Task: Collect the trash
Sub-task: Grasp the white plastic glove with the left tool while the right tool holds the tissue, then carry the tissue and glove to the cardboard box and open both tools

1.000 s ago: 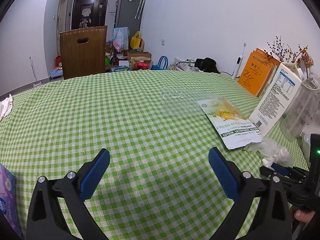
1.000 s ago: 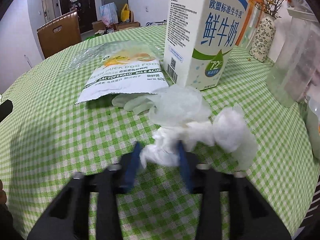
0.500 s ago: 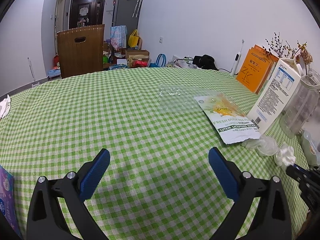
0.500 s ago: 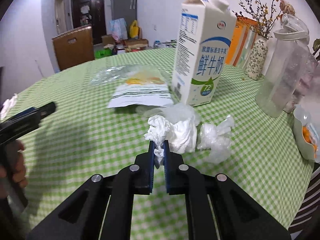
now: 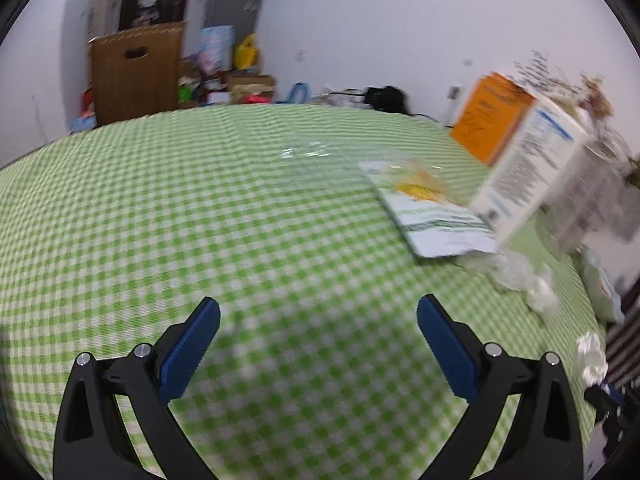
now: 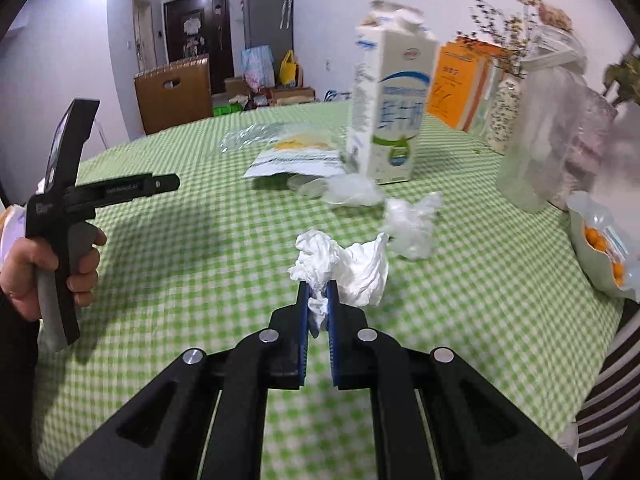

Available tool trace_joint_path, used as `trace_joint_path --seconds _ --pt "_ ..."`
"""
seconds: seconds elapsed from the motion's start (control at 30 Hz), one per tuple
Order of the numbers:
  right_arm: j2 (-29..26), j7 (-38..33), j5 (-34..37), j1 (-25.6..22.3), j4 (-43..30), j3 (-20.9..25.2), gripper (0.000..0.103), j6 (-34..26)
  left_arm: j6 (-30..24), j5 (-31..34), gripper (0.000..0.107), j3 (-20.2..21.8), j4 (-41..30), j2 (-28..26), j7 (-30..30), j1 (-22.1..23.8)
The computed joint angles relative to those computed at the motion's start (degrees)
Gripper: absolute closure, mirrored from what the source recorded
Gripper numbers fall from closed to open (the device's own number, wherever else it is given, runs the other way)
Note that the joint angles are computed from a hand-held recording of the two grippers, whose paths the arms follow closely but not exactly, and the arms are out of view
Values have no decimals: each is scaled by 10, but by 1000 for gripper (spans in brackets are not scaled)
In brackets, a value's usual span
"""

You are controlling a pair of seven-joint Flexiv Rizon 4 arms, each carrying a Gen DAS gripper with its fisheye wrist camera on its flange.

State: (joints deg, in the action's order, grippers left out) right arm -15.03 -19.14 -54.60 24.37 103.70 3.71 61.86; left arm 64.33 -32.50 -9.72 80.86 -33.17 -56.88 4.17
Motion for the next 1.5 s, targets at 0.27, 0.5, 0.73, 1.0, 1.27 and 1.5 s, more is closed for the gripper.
trace_joint_path --seconds 0.27,0.5,0.73,1.0,1.27,1.5 --pt "67 69 -61 -53 62 -6 95 22 -5 -55 11 -43 51 41 114 -29" --pt "102 138 -121 -116 113 -3 94 80 -49 16 11 -13 -33 -10 25 -124" --pt "161 188 -175 -190 179 -1 94 159 -111 150 51 45 -159 -88 -141 -202" --pt "211 237 -212 -253 238 13 94 185 -5 90 96 -56 -12 0 -44 -143" --pt "342 223 -118 -290 366 51 94 135 23 -34 96 -107 145 128 117 -138" --pt "484 84 171 -226 470 101 93 -24 -13 -158 96 -144 242 183 248 -186"
